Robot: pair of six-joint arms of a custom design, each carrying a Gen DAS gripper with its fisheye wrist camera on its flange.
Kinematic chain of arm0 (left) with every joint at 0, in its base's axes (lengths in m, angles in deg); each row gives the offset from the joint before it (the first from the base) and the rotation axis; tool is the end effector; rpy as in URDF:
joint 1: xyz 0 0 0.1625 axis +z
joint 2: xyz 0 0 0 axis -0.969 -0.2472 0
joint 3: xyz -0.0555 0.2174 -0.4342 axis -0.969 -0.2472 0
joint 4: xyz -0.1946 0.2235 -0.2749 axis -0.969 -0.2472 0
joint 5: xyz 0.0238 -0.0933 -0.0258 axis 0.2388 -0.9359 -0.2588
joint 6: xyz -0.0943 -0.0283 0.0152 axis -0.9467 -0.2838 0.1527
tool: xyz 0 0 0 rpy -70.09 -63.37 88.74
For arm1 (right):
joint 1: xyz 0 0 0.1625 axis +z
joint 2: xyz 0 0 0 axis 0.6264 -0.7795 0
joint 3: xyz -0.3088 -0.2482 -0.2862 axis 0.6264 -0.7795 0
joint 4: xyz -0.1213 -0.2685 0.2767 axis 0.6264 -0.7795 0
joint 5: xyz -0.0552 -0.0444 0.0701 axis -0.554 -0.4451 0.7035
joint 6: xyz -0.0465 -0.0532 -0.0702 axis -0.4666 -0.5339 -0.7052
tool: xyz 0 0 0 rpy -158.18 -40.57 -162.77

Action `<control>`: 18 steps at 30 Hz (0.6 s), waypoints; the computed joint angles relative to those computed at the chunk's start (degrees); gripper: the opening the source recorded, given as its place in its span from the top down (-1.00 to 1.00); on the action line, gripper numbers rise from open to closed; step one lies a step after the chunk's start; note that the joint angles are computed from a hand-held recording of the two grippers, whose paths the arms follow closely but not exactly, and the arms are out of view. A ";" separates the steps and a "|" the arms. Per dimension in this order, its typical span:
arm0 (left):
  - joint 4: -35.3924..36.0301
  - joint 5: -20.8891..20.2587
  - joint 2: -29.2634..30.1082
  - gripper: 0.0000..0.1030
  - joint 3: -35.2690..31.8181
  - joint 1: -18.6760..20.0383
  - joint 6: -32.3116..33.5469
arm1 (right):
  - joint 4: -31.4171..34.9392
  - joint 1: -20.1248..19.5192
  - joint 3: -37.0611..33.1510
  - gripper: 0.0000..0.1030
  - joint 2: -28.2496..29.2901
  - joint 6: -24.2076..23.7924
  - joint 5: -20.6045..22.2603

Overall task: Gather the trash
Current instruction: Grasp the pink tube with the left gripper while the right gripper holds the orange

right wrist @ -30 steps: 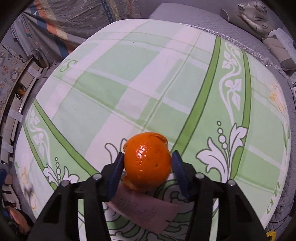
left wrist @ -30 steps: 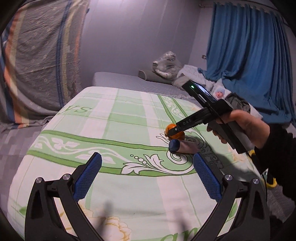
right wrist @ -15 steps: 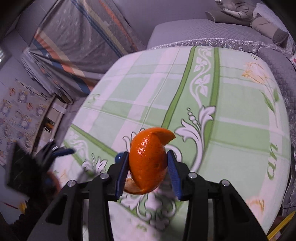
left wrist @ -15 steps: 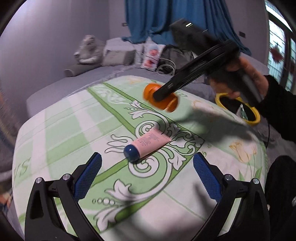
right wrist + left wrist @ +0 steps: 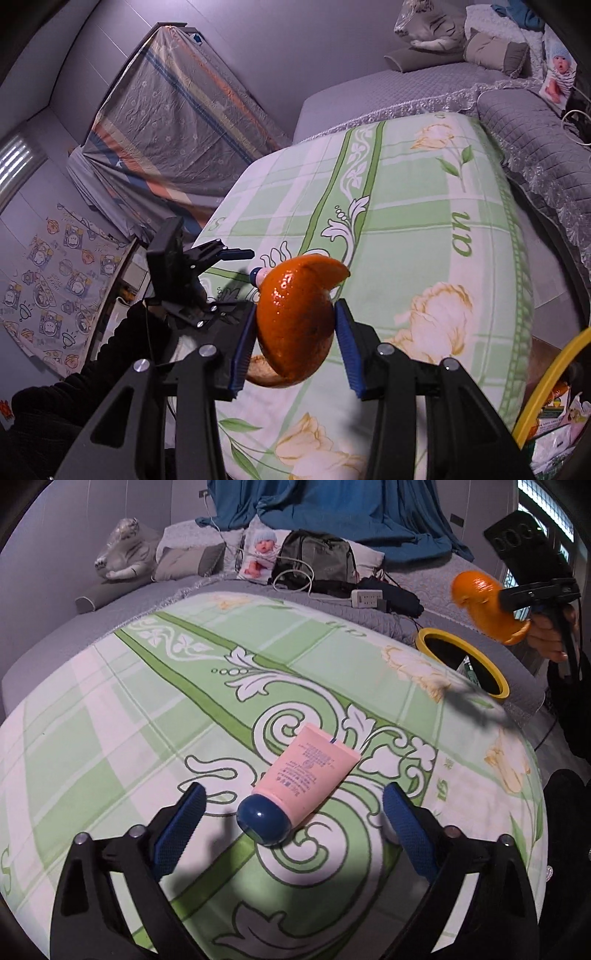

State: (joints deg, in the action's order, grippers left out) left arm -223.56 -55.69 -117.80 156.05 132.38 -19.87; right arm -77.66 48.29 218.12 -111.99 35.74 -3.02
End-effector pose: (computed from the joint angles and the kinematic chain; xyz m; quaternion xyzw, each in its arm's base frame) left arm -0.0958 -0.4658 0.1338 0.4008 0.8739 -0.1948 0.1944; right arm 0.1182 -0.4400 0.2402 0.3023 -0.9420 0.1446 0.0161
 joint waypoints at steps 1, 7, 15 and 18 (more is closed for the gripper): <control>0.79 -0.42 -0.04 -0.54 -0.38 0.51 0.21 | 0.17 -0.33 0.08 0.22 -0.43 0.09 0.31; 3.77 -2.26 0.31 -0.52 -2.23 2.58 1.33 | -1.04 -1.71 1.57 0.22 -2.23 0.49 1.37; 7.13 -3.58 0.66 -0.09 -3.86 3.39 2.36 | -1.93 -1.85 2.92 0.22 -3.42 0.25 2.35; 7.49 -3.09 1.07 0.01 -4.09 3.29 2.50 | -1.94 -2.22 3.40 0.22 -3.90 0.06 2.62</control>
State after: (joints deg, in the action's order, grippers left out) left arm -216.07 -58.77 -116.73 151.96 135.67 -17.37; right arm -79.60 46.07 221.52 -115.88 35.80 -0.40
